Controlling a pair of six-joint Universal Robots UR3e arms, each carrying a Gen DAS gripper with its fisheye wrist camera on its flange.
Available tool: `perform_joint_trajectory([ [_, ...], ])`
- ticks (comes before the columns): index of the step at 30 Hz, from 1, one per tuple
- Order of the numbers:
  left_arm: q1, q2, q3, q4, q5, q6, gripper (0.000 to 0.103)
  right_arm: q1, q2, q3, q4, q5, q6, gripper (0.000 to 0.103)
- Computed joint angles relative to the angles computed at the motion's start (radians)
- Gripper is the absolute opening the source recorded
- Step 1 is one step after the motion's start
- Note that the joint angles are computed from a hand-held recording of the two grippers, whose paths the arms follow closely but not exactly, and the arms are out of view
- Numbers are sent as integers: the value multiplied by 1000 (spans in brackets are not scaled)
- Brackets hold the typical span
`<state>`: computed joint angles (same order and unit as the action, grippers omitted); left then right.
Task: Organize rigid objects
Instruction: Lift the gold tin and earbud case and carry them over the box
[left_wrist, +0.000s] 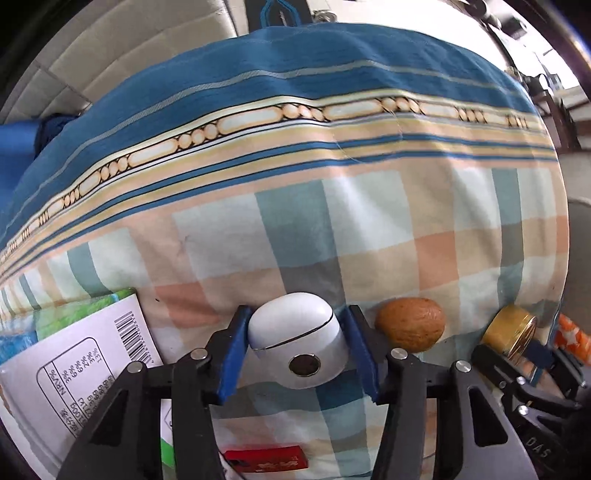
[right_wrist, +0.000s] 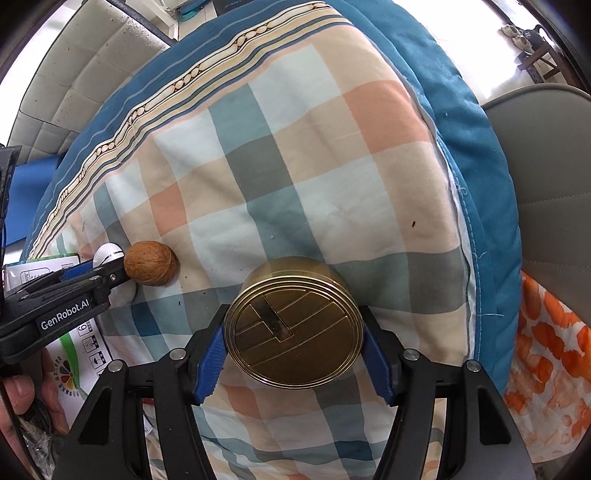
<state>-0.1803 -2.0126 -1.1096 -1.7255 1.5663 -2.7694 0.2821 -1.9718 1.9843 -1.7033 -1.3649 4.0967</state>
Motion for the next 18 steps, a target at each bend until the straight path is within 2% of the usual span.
perform_joint_trajectory([
  [5, 6, 59, -108, 98, 15, 16, 47, -3, 39, 21, -46, 2, 26, 68],
  [9, -9, 104, -137, 110, 10, 7, 46, 27, 100, -20, -48, -19, 35, 68],
  [15, 22, 197, -165, 54, -5, 47, 46, 94, 168, -101, -32, -37, 60, 67],
  [18, 26, 172, -77, -20, -25, 34, 45, 133, 204, -144, -34, -44, 93, 67],
])
